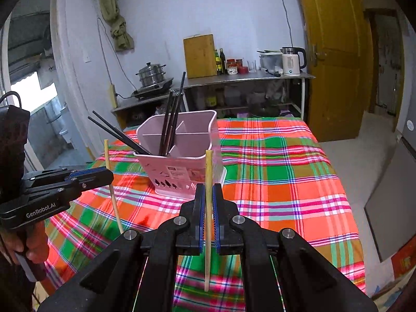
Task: Organize utensils
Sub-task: 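Lift the wooden chopstick upright with the left tool while the right tool lifts another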
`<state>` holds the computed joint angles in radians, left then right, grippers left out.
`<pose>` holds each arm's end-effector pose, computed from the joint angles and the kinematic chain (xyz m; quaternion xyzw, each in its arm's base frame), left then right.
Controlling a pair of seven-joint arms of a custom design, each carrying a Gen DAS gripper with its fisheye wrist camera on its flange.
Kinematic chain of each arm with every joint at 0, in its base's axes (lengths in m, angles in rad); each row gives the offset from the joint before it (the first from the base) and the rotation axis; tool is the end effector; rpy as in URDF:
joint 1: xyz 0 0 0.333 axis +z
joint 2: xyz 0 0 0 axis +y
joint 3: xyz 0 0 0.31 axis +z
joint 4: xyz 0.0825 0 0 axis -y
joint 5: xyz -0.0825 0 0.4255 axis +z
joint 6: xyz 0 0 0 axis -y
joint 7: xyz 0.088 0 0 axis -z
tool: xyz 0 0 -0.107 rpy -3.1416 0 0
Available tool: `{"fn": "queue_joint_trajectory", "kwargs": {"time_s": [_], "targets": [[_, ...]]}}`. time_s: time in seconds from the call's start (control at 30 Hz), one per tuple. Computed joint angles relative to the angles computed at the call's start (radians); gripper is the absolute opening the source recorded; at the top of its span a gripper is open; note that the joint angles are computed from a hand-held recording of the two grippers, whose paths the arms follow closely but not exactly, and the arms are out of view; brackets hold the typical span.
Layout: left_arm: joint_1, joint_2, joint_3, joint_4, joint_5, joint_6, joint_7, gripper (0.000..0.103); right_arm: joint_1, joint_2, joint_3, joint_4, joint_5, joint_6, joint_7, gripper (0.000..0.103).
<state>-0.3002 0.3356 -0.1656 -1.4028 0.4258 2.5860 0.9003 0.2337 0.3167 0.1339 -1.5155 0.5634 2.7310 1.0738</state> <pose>0.6766 -0.3244 0.6057 -0.6296 0.6443 -0.3636 0.2372 0.7064 0.2345 0.5691 -0.7398 0.4779 -0.1619 0.4450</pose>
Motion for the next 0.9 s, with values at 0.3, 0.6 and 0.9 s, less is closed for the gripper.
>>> {"fn": "queue_joint_trajectory", "kwargs": {"time_s": [0.3, 0.6, 0.9], "targets": [[0.008, -0.097, -0.012, -0.140, 0.002, 0.031, -0.022, 0.005, -0.005, -0.054, 0.008, -0.069, 0.047, 0.023, -0.052, 0.005], [0.020, -0.199, -0.028, -0.283, 0.032, 0.059, -0.079, 0.005, 0.001, -0.111, 0.004, -0.141, 0.087, 0.048, -0.092, 0.005], [0.037, -0.302, -0.048, -0.420, 0.066, 0.089, -0.144, 0.005, 0.015, -0.165, -0.008, -0.209, 0.117, 0.068, -0.127, 0.005]]}}
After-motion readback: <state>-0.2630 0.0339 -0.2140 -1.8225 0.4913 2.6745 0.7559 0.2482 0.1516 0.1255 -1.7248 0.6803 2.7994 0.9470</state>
